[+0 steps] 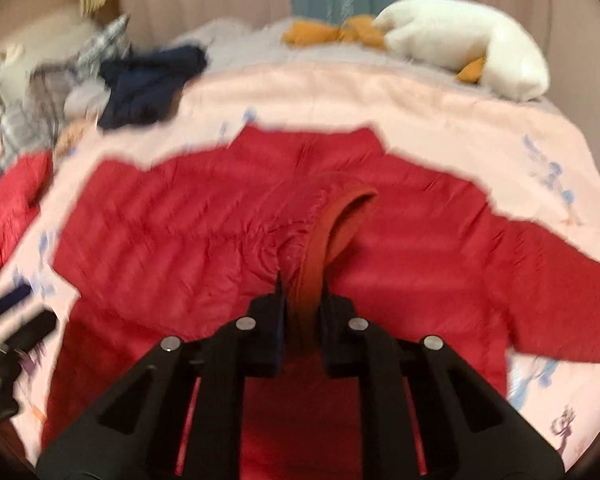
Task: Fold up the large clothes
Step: 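Grasp the other sleeve cuff with the right tool and lift it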
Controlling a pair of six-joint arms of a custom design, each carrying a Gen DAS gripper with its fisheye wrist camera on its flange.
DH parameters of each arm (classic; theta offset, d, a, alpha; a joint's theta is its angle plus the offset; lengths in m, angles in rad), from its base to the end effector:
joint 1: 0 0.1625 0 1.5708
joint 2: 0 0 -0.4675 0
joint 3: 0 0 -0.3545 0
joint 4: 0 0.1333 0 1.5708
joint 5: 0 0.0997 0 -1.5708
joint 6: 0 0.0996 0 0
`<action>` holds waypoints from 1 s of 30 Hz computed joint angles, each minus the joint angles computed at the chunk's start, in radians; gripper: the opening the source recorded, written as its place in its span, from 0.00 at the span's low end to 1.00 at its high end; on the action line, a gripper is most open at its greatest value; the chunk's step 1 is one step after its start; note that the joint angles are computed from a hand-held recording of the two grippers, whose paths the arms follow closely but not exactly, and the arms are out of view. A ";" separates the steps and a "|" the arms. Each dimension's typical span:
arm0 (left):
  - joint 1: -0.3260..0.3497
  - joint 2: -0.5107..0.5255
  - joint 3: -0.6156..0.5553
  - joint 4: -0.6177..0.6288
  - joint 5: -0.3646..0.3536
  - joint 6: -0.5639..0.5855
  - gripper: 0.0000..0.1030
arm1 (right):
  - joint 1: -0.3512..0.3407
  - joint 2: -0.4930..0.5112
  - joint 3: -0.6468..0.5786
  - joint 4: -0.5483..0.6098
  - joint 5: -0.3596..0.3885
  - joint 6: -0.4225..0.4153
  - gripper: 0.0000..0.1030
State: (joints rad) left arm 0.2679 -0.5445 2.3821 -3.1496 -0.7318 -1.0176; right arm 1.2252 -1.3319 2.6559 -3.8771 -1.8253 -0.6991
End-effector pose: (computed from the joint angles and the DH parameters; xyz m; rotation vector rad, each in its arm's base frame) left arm -0.3171 -0.3021 -0.0271 0.4874 2.3966 -0.8716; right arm -0.0109 -0.3497 0.3024 0.2481 -2.2791 0.9142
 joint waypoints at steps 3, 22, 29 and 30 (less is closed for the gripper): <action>0.026 -0.004 0.005 -0.008 0.002 -0.017 0.76 | -0.028 -0.068 -0.038 0.081 -0.001 0.027 0.13; 0.160 0.043 -0.163 0.160 0.101 0.101 0.76 | -0.171 -0.031 0.001 -0.119 0.102 -0.096 0.57; 0.190 0.095 -0.226 0.231 0.065 0.126 0.74 | -0.180 0.031 -0.030 0.038 0.028 -0.126 0.51; 0.199 0.101 -0.230 0.235 0.049 0.132 0.74 | -0.187 0.042 -0.034 0.037 0.029 -0.126 0.51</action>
State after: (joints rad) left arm 0.4669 -0.4432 2.1518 -2.9145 -0.6832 -0.8857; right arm 1.0383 -1.2902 2.6221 -3.8398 -1.7963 -0.8247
